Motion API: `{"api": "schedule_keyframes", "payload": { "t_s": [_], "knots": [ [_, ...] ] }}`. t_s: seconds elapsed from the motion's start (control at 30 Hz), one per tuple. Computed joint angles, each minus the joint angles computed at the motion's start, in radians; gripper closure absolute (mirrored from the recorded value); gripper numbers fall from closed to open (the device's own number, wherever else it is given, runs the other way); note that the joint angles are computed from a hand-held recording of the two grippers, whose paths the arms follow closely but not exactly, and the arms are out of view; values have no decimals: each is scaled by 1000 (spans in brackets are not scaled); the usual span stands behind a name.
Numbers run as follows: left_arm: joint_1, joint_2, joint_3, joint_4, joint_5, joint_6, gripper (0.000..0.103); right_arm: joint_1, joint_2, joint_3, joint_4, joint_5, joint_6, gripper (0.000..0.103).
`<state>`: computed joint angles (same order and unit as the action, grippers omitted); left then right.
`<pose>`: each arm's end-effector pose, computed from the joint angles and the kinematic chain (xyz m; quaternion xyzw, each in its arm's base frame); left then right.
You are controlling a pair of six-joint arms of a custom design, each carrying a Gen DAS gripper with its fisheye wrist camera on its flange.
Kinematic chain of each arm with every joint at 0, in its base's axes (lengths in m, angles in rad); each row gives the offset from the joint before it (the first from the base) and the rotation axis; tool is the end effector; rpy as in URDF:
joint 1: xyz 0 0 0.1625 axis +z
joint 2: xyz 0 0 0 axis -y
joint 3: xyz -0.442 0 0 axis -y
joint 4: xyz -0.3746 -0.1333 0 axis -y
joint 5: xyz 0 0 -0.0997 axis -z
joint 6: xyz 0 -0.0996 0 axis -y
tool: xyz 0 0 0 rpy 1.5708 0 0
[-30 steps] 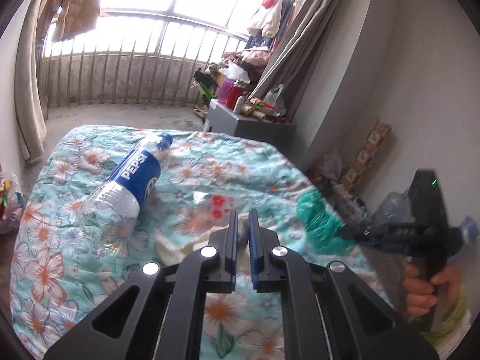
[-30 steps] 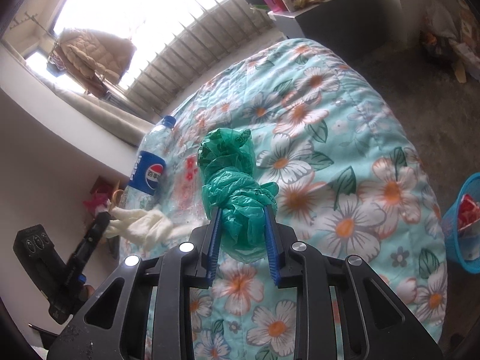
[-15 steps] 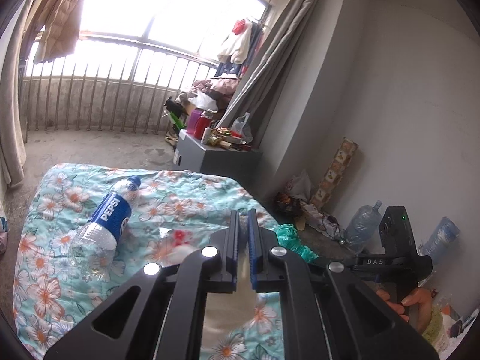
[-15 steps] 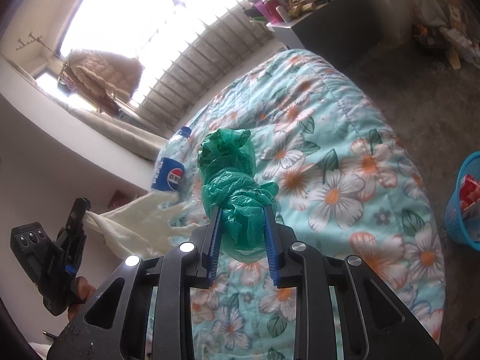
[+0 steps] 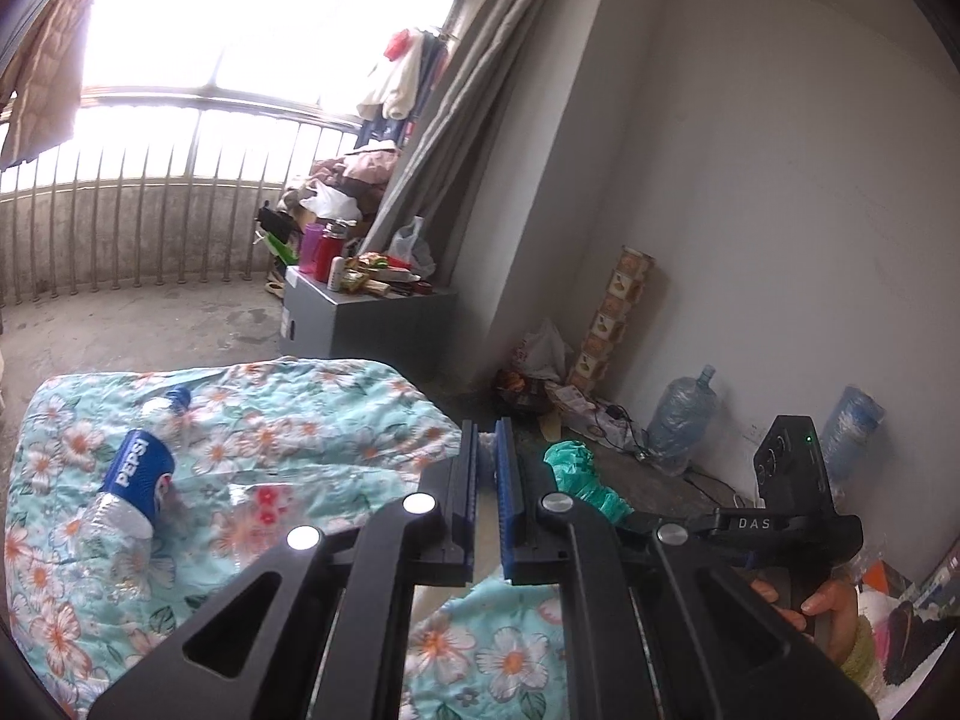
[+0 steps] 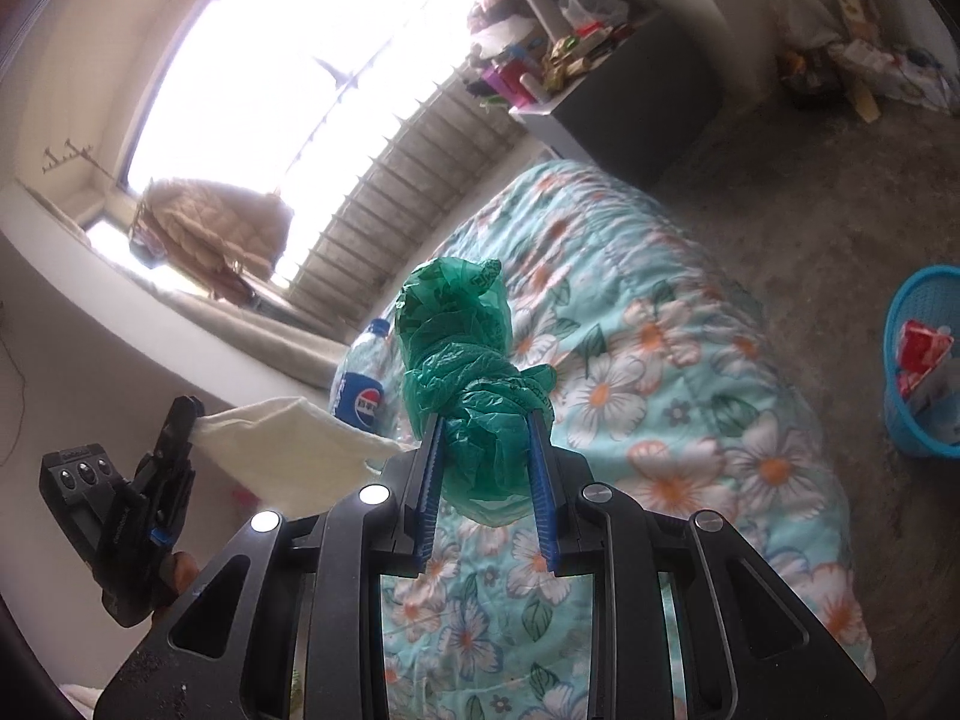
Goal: Collect trash
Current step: 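Carry the green bag and white glove toward the blue wastebasket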
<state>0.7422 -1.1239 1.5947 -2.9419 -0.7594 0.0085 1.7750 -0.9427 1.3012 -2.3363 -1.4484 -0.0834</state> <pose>-0.3331 -0.5844 0.4267 0.1793 0.8257 -0.5083 0.1665 0.2927 -0.6963 0.3374 -0.1523 0.9657 -0.1977 0.0720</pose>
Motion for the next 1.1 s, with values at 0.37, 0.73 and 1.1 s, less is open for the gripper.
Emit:
{"api": "schedule_keyframes", "payload": {
  "t_s": [0.37,0.73,1.1],
  "knots": [
    [-3,119,-139,86,-99,26,98,-59,-69,66,-82,49,18,79],
    [12,277,-337,228,-237,60,98,-131,-130,109,-181,41,61,79],
    [39,530,-679,474,-409,100,98,-230,-205,139,-313,-86,156,79]
  ]
}}
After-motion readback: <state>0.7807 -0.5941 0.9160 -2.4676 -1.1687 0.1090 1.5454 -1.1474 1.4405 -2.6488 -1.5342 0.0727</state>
